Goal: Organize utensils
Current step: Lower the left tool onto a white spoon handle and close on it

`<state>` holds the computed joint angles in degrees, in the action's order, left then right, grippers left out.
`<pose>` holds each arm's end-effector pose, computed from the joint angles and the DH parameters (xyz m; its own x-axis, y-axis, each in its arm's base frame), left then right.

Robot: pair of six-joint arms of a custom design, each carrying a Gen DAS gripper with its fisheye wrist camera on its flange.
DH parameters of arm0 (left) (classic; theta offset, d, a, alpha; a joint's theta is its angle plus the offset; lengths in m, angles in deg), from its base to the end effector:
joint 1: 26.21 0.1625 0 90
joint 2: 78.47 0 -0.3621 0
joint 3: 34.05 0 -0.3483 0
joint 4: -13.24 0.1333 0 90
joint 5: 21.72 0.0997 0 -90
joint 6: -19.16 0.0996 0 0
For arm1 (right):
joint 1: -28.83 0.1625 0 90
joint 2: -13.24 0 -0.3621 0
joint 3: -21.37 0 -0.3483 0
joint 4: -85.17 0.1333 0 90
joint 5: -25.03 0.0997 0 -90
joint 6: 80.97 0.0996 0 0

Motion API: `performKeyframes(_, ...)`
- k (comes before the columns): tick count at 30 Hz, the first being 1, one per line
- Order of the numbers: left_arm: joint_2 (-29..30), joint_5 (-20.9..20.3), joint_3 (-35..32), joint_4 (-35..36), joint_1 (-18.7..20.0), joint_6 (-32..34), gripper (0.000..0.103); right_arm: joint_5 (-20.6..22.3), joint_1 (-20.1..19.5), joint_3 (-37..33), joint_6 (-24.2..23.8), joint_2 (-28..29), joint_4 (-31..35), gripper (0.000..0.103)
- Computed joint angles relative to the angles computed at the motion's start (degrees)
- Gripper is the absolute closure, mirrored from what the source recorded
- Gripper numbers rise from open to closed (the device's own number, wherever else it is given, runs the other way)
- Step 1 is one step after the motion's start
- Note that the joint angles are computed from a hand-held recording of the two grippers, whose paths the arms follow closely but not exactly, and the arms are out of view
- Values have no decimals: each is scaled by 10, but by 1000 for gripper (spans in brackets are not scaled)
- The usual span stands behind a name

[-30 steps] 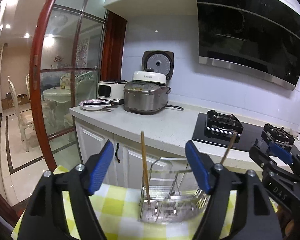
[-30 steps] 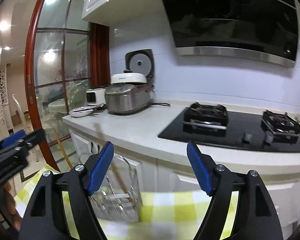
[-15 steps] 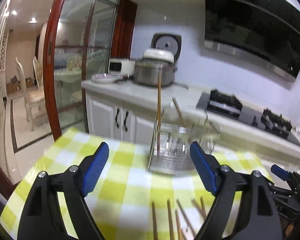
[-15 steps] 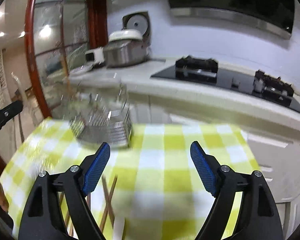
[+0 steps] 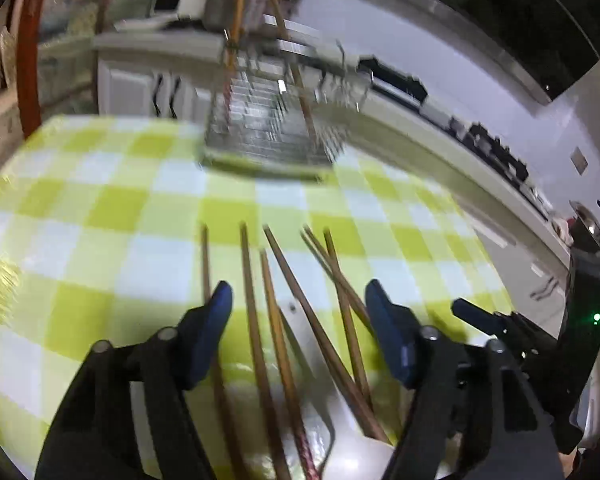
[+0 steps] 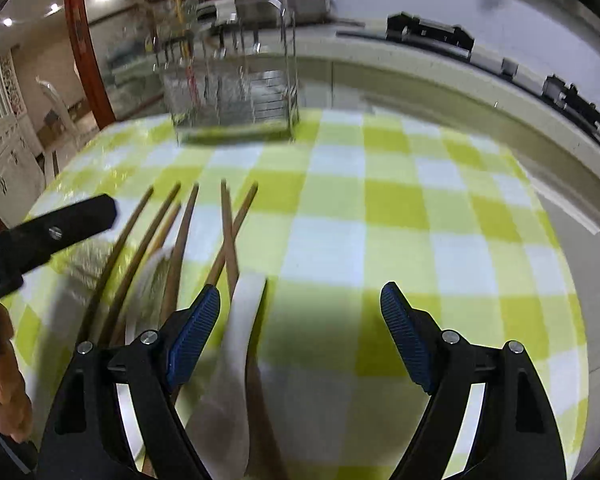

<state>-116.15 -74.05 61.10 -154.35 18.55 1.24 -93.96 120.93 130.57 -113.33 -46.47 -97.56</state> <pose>-0.2855 -0.5566 0.0504 -0.8775 0.1905 -0.4401 0.4170 0.7565 -0.5039 0.1048 -0.5377 0.2152 -0.7344 -0.1365 0.6649 -0.4969 0.7754 -0.3897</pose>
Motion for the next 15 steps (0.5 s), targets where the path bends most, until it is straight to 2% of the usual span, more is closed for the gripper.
performKeyframes(1,2,-13,-4,11,3,0,54,-1,0,2,3,-1,9,26)
performKeyframes(4,13,-26,-19,40,6,-4,64,-5,2,1,5,2,24,30)
performKeyframes(11,34,-47,-56,104,24,-37,71,-12,2,-10,15,4,62,43)
performKeyframes(15,36,-54,-65,114,26,-38,74,-10,1,-16,21,6,78,48)
